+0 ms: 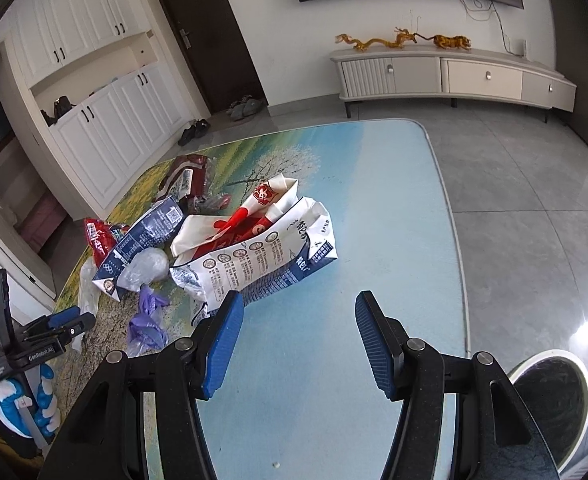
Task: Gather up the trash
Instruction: 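Grasp the white plastic sheet with the left gripper while the right grasps the printed milk carton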
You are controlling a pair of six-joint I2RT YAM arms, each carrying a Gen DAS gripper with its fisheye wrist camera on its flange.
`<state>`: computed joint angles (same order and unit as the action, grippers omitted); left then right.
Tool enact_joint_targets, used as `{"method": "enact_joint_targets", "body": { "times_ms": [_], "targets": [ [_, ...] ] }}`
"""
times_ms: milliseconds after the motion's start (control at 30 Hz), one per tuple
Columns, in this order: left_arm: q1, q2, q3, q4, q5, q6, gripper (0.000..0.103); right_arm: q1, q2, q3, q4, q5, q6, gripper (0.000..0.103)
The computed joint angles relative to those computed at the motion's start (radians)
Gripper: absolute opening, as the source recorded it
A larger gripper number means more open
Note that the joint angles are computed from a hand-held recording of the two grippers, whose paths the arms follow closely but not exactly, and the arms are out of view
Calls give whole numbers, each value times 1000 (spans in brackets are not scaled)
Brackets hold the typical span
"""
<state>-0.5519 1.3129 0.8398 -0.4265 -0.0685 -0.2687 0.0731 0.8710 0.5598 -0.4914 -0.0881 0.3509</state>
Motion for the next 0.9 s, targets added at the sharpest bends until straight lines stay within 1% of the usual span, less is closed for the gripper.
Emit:
{"method": "enact_joint_targets", "body": {
  "times_ms": [67,133,233,333,433,467,500,533,600,667,700,733,767,833,900],
  "targets": [
    [12,-5,-9,14,8,-1,63,-17,40,0,35,-27,2,58],
    [20,-16,-21,24,10,-8,54,-39,79,-2,75,-70,10,58],
    [34,-30,-35,40,29,-14,47,-68,145,-7,139,-125,31,57],
    [47,-36,-43,50,54,-10,46,-84,199,-6,197,-156,45,57],
    [57,-41,-49,58,75,-8,46,-84,241,4,237,-163,55,55],
    [58,-44,-52,59,79,-9,46,-80,255,9,246,-161,62,51],
    [60,-46,-53,60,83,-9,46,-76,268,14,253,-156,67,43],
    [62,-47,-54,63,90,-7,46,-70,283,21,257,-150,71,39],
    [64,-51,-59,66,99,-7,46,-59,306,32,265,-139,73,27],
    [67,-53,-62,69,105,-6,42,-58,319,40,267,-140,66,26],
    [69,-56,-63,70,110,-6,36,-53,322,42,269,-136,66,24],
    [73,-58,-66,72,119,-6,28,-50,324,43,270,-136,63,24],
    [75,-57,-67,73,126,-8,24,-45,324,42,272,-135,59,23],
    [82,-58,-70,70,148,-12,5,-31,313,33,278,-128,58,22],
    [88,-61,-75,72,166,-16,3,-23,283,24,268,-116,59,18]
  ]
}}
